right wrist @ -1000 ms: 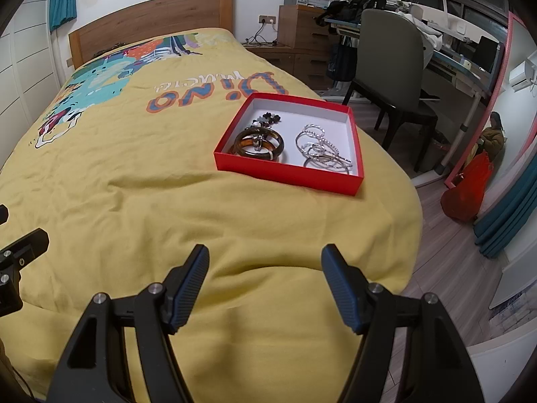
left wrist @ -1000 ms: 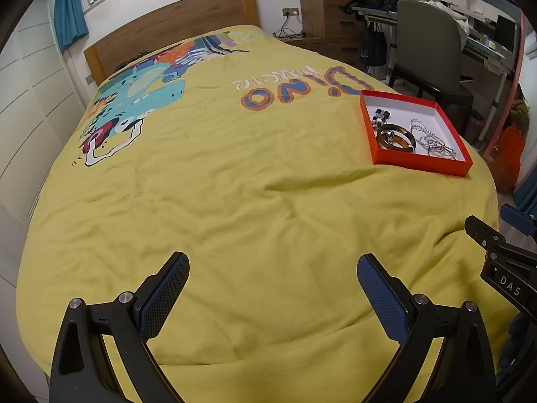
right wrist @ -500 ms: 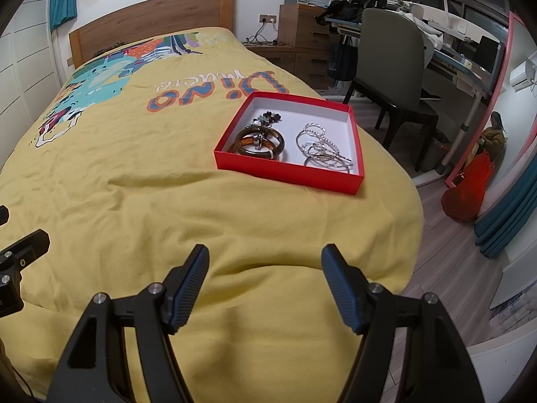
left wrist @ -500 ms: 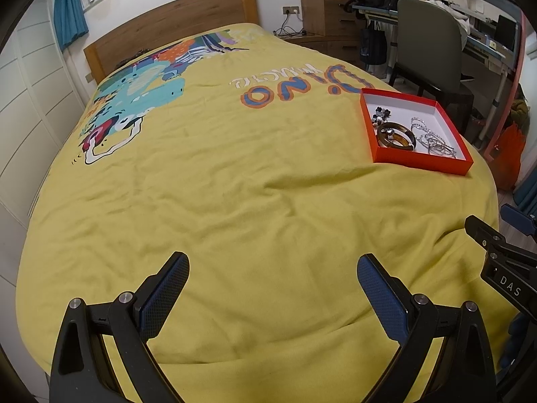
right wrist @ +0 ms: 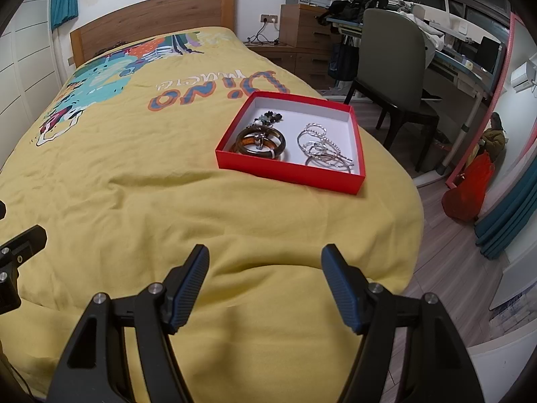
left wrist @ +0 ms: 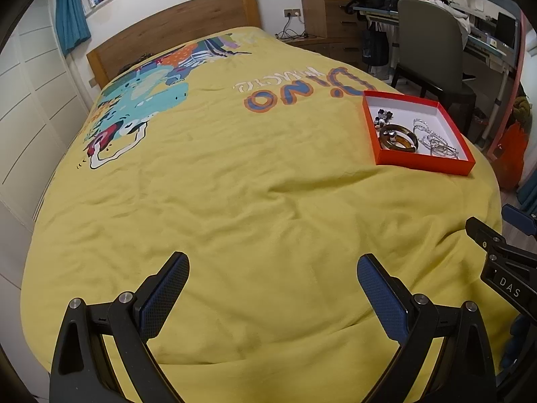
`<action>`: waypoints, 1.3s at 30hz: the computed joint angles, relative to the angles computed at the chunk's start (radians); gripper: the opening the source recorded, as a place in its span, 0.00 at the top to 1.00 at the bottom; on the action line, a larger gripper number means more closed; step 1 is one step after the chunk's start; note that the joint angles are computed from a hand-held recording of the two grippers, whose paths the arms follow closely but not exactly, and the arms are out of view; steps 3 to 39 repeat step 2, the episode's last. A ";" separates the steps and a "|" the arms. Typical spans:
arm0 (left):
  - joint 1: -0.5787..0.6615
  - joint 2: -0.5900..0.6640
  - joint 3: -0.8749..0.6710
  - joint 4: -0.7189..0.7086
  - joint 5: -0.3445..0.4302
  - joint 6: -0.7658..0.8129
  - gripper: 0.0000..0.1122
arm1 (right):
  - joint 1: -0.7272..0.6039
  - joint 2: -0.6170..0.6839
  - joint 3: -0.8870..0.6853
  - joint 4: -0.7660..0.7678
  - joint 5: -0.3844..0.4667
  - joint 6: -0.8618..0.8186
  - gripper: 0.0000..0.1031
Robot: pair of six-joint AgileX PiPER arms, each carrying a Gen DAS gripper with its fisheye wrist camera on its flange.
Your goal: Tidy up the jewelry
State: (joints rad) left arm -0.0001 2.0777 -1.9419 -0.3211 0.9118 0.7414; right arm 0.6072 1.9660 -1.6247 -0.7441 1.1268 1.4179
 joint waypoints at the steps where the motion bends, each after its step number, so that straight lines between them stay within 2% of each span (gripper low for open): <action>1: 0.000 0.000 -0.001 0.001 -0.001 0.000 0.12 | 0.001 0.002 -0.001 0.000 -0.001 -0.001 0.34; 39: 0.000 0.001 -0.004 0.001 0.000 0.000 0.12 | 0.002 0.003 -0.001 -0.001 -0.003 0.001 0.34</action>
